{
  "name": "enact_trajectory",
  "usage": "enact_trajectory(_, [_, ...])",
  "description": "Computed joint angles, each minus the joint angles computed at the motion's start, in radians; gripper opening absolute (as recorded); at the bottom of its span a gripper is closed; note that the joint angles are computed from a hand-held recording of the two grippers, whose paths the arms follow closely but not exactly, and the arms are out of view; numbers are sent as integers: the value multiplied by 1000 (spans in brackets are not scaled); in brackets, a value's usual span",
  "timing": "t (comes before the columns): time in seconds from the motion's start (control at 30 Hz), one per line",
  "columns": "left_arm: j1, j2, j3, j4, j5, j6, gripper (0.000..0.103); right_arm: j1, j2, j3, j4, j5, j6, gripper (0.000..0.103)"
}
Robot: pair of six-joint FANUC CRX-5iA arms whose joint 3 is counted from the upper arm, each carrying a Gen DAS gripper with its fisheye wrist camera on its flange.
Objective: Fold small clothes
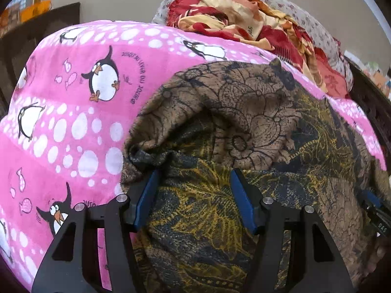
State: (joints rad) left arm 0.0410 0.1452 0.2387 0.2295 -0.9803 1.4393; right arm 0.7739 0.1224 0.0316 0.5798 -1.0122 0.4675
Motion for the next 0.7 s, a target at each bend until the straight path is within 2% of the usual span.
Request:
enact_trajectory(0.07, [-22,9,36,-64,-19,19,62,3,11,10,6,-11,6,53])
enact_trajectory(0.13, [-17,3,26,-49,-20,10,63,2,19,22,0,-15,14,54])
enact_trajectory(0.17, [-11,-7,19,-36,-26,-2,63,10,24,35,6,-41,8,54])
enact_trajectory(0.2, [-7,-21,22,-37,-40,-13,63,26,50,77,23,-106,-8,54])
enact_trajectory(0.23, [-1,-45,0,-28,-33,-17,63,54,56,95,49,-165,-42,55])
enact_trajectory(0.3, [8,-133,-109,12,34,-35,63,105,25,68,73,-159,-79,57])
enact_trajectory(0.37, [16,-196,-191,70,59,-81,63,147,38,81,10,-183,-47,77])
enact_trajectory(0.4, [14,-205,-203,76,42,-89,63,157,52,74,6,-191,-48,77])
enact_trajectory(0.43, [4,-205,-203,60,10,-91,63,177,51,57,54,-204,-72,77])
enact_trajectory(0.5, [-27,-218,-223,-9,15,-110,64,182,48,68,55,-218,-73,75])
enact_trajectory(0.53, [-37,-221,-228,-29,15,-126,66,181,18,55,55,-197,-86,73])
enact_trajectory(0.6, [-31,-217,-235,14,21,-168,80,182,-72,-29,126,-141,-152,73])
enact_trajectory(0.7, [-30,-200,-225,31,13,-178,80,151,-212,-144,245,-180,-252,73])
